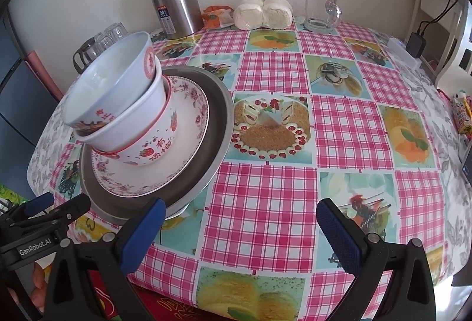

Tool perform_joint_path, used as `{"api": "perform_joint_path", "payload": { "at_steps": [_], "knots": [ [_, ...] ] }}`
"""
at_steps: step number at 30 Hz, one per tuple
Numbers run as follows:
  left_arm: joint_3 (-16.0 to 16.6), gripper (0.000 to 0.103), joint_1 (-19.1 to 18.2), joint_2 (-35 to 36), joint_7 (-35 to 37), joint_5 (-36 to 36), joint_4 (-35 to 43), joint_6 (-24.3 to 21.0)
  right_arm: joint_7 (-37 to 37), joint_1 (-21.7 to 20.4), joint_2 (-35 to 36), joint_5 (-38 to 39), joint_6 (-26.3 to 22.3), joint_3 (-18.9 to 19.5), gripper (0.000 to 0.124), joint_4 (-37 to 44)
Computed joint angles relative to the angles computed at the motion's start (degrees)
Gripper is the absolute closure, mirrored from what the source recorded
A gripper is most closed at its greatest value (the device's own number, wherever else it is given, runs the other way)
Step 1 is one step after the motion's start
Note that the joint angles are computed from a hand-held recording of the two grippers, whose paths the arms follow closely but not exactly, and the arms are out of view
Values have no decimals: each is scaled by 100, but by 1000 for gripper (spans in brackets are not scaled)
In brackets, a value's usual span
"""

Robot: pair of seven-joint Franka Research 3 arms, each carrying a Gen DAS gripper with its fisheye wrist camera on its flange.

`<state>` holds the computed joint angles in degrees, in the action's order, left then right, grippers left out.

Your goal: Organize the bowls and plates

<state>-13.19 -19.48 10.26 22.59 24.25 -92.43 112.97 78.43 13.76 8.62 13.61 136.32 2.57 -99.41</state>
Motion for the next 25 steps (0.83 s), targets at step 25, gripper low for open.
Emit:
{"api": "perform_joint_path", "payload": {
  "at_steps": [25],
  "knots": [
    [3, 4, 21, -16, -33, -33, -51, 72, 10, -2, 32, -20, -35, -6, 21, 37]
  ]
}}
